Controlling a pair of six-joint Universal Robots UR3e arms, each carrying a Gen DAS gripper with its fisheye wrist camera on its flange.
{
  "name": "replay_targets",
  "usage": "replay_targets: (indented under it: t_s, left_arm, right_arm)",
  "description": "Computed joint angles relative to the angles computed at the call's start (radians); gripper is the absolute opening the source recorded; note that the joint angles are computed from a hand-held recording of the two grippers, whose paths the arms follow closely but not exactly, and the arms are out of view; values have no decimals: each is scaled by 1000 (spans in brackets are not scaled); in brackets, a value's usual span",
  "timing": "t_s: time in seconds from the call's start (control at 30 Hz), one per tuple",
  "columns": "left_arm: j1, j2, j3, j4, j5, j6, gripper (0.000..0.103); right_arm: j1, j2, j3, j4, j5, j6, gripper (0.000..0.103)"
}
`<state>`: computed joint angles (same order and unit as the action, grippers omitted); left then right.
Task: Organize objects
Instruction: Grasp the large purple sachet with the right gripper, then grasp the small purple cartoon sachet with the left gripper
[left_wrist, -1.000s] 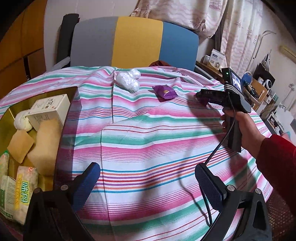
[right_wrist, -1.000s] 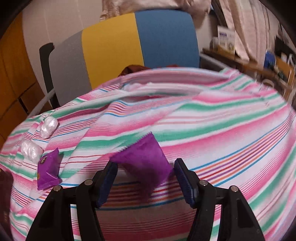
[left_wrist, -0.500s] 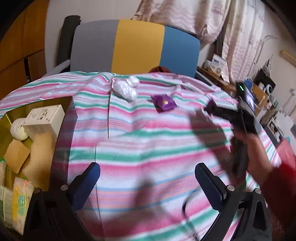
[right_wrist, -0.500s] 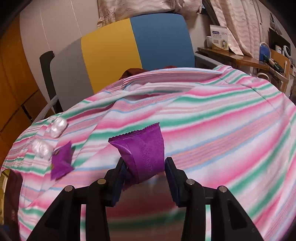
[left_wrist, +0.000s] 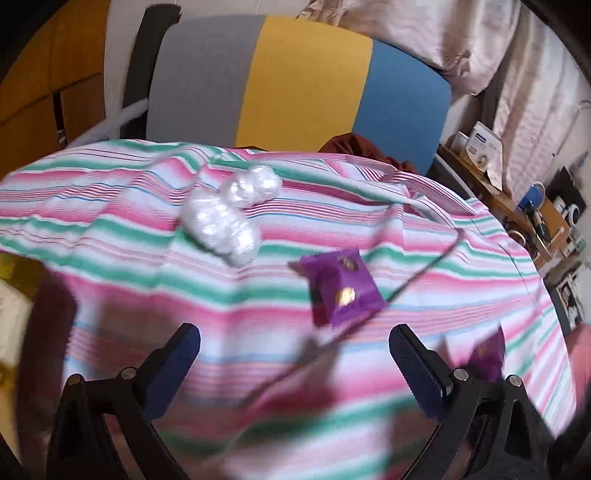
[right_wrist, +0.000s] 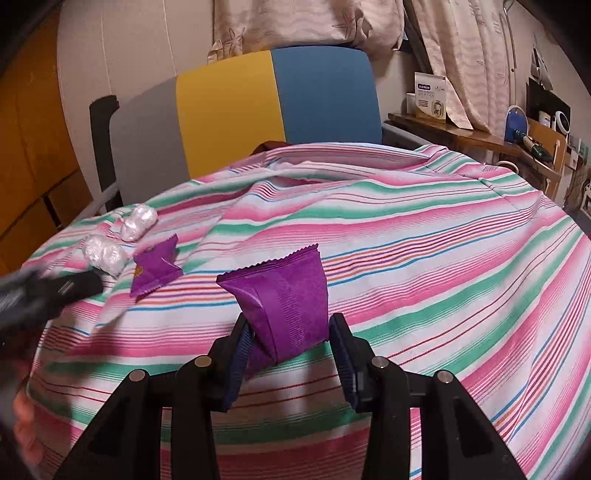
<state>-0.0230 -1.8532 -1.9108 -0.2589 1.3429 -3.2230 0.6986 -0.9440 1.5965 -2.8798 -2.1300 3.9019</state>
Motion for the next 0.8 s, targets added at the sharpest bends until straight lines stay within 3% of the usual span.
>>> replay_targets:
  t_s: [0.07,0.2,0.33,0.4,0.6,0.67,0.8]
  left_arm:
    - [-53,-94,113,-26,76,-26,103]
    - [-110,-234,268,-50,141,-14,103]
    - [-115,-287,285,26,120,-21,102]
    - [-115,-301,307,9,105,-14,96]
    - [-105,-310,299,53,97,-43,65]
    - [-90,-302,272,85,68,-51,47]
    - [-62,-263,180,159,33,-46,44]
  right_arm:
    - [2,3,-1,2,-1,0,43]
    - [1,7,3,2,-6,9,43]
    - [-3,11,8,-2,2,12,43]
    - [-6,11,10,-4,7,12,43]
    - [-8,12,17,-10,9,19,43]
    - [-5,14,13,-6,2,22,43]
    - [7,16,9,-8,-25,25,43]
